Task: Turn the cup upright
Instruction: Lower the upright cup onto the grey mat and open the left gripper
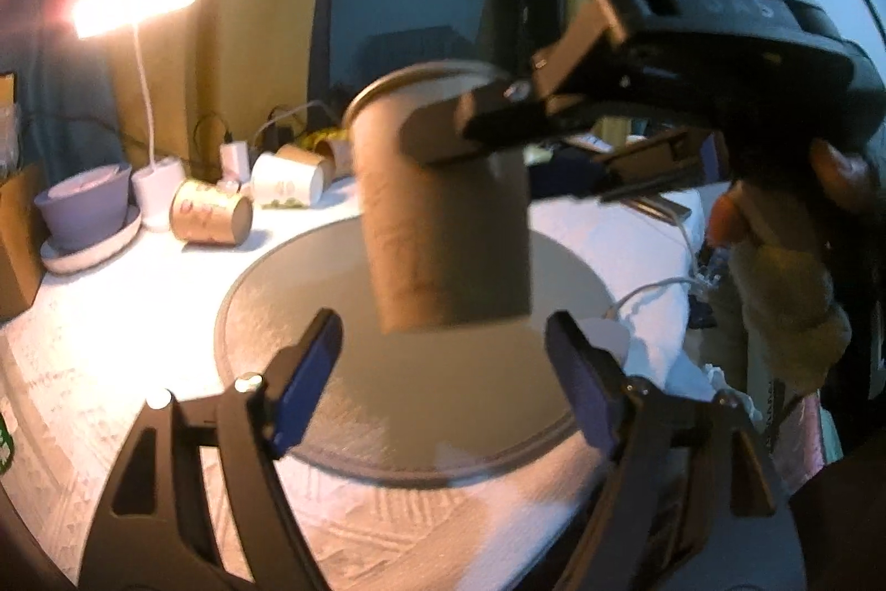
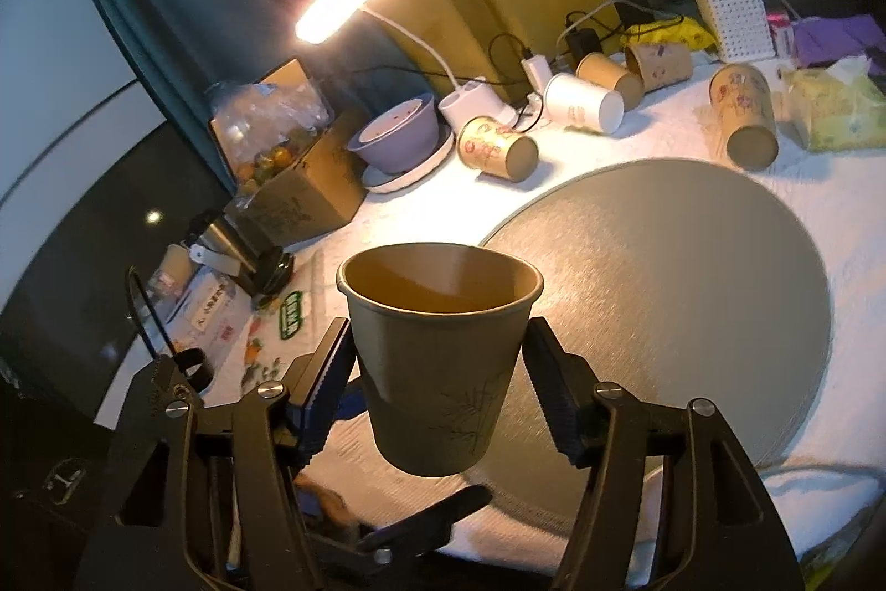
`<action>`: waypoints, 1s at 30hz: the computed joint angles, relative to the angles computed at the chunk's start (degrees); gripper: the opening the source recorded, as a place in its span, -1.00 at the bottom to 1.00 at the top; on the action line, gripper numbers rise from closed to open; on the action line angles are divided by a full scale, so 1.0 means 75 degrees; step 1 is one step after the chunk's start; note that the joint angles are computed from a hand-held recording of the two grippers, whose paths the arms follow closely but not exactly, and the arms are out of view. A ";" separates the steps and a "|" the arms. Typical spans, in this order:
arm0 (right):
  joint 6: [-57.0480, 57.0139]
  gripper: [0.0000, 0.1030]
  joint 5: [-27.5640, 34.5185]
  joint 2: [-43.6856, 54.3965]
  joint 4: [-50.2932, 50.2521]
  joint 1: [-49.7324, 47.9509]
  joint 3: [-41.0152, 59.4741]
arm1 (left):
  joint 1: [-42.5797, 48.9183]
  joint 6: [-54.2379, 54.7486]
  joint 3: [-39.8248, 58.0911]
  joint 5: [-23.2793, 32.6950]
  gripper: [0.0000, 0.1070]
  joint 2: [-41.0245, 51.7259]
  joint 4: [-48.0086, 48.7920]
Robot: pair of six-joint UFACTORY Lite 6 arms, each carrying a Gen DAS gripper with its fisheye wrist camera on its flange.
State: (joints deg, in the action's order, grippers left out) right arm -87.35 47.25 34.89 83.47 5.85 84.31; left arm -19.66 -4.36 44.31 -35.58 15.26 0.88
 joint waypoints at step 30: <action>-0.8083 0.28 -0.4524 0.2214 0.7059 0.1575 0.1964 | 0.2082 -0.4882 0.1579 0.1746 0.44 0.0950 0.3769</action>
